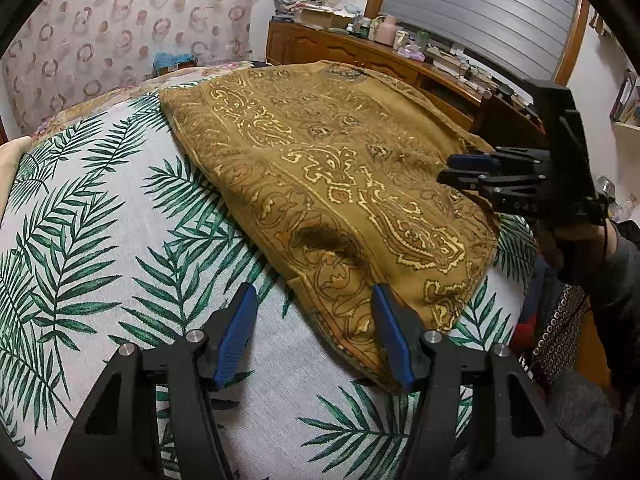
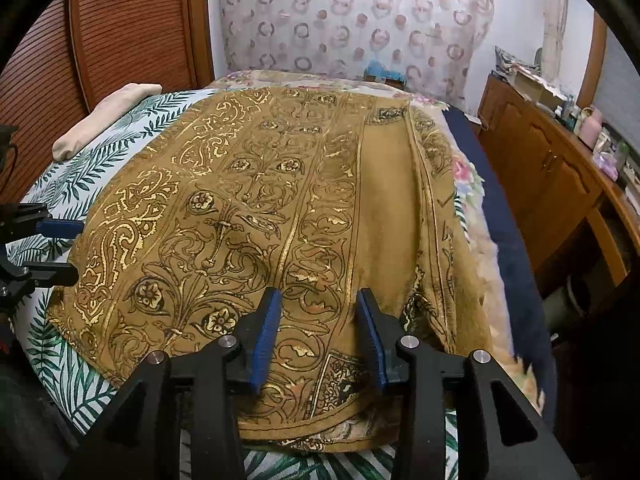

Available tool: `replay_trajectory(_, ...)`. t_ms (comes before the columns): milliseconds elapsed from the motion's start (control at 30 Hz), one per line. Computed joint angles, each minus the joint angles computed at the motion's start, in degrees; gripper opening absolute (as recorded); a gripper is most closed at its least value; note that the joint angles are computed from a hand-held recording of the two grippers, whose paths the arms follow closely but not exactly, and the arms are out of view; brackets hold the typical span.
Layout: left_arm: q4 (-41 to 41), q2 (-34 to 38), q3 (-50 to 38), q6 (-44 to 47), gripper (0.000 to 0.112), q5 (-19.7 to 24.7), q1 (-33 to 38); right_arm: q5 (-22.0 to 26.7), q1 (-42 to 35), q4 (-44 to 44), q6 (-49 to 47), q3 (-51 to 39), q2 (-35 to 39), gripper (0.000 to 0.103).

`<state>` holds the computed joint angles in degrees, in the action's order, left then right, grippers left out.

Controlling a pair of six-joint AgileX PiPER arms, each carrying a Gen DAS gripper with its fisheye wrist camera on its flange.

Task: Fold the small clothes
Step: 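Grasp the gold cloth edge with the left tool while the right tool grasps beside it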

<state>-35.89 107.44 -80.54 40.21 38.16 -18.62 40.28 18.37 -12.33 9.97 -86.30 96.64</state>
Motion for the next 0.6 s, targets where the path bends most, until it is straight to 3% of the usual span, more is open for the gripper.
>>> replay_trajectory(233, -2.80, -1.53, 2.11, 3.03, 0.058, 1.83, 0.61, -4.23, -0.91, -0.37, -0.70, 3.78, -1.23, 0.047)
replay_trajectory(333, -3.84, -2.02, 2.97, 4.31, 0.055, 2.07, 0.73, -3.77, 0.61, -2.73, 2.47, 3.48, -0.63, 0.047)
replay_trajectory(433, -5.45, -1.68, 2.46, 5.95, 0.046, 4.50, 1.11, -1.54, 1.40, -2.74, 3.14, 1.61, -0.01, 0.047)
replay_trajectory(500, -6.79, -0.53, 0.77, 6.67, 0.024, 8.28, 1.82, -0.11, 1.18, -1.33, 1.98, 0.22, 0.06, 0.049)
replay_trajectory(600, -8.15, -0.32, -0.46, 7.19, 0.012, 11.06, 2.48, 0.08, 1.74, -0.77, 1.80, 0.52, -1.21, 0.051)
